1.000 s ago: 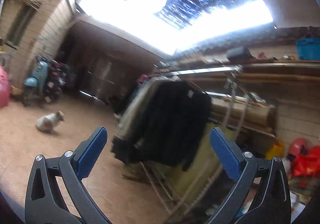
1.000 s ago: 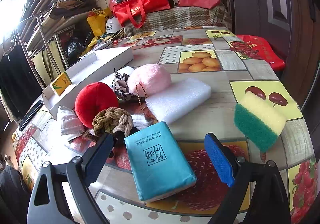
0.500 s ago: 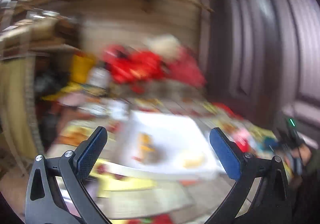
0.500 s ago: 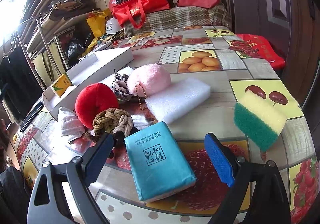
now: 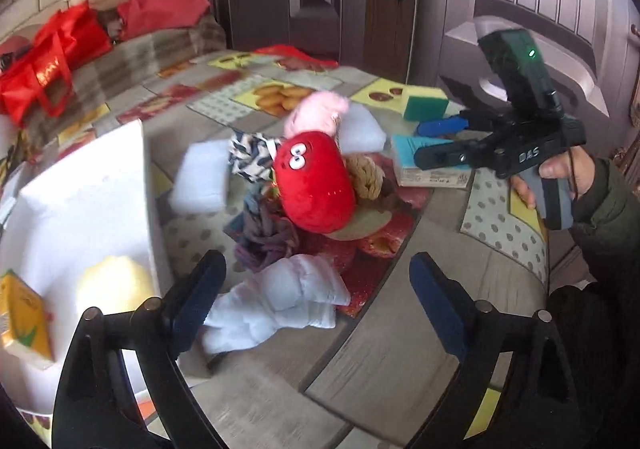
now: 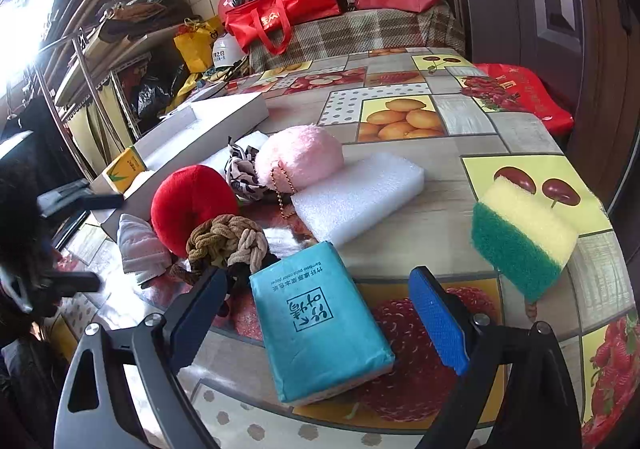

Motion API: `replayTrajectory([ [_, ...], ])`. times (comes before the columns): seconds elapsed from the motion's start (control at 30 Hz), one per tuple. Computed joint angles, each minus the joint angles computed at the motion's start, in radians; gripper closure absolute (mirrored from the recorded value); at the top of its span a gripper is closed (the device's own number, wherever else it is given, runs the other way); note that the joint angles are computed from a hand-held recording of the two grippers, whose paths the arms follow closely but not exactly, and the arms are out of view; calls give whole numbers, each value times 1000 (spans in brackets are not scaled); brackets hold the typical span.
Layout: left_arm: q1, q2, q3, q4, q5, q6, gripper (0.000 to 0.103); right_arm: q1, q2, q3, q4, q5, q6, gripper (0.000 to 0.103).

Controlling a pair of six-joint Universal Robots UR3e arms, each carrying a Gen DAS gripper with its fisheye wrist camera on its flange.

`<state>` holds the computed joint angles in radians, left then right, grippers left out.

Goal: Organize soft objects
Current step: 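Grasp the white glove bundle with the left tool while the right tool grasps the blue tissue packet, then carry the white glove in the left tool while the right tool carries the blue packet over the white box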

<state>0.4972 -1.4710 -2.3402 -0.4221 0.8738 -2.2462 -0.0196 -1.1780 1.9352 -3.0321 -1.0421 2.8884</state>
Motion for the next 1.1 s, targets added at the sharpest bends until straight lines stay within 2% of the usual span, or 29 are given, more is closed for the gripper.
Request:
replayTrajectory([
  [0.03, -32, -46, 6, 58, 32, -31, 16, -2, -1, 3, 1, 4, -2, 10],
  [0.1, -50, -95, 15, 102, 71, -46, 20, -2, -2, 0, 9, 5, -7, 10],
  [0.17, -40, -87, 13, 94, 69, -44, 25, 2, -1, -5, 17, 2, -17, 10],
  [0.27, -41, -116, 26, 117, 78, -77, 37, 9, -3, -7, 21, -7, -31, 10],
  [0.3, -39, -121, 25, 129, 81, -88, 44, 8, -5, -3, 21, -3, -41, 10],
  [0.4, -23, -113, 8, 156, 72, -108, 45, 22, -6, -11, 34, -21, -58, 10],
  [0.47, -29, -115, -5, 203, 94, -132, 45, 40, -2, -28, 55, -47, -75, 10],
  [0.57, -53, -134, 17, 195, 129, -134, 44, 70, 2, -43, 65, -93, -96, 11],
  [0.6, -63, -142, 26, 194, 143, -135, 44, 78, 4, -48, 66, -107, -99, 12],
  [0.67, -82, -162, 43, 197, 170, -143, 44, 89, 9, -55, 74, -130, -105, 26],
  [0.83, -93, -171, 43, 203, 187, -133, 46, 99, 22, -76, 97, -148, -114, 52],
  [0.9, -80, -155, 28, 194, 164, -106, 54, 102, 17, -61, 80, -145, -128, 53],
  [1.1, -52, -114, -36, 267, 116, -110, 58, 92, 4, -13, -1, -131, -109, 53],
])
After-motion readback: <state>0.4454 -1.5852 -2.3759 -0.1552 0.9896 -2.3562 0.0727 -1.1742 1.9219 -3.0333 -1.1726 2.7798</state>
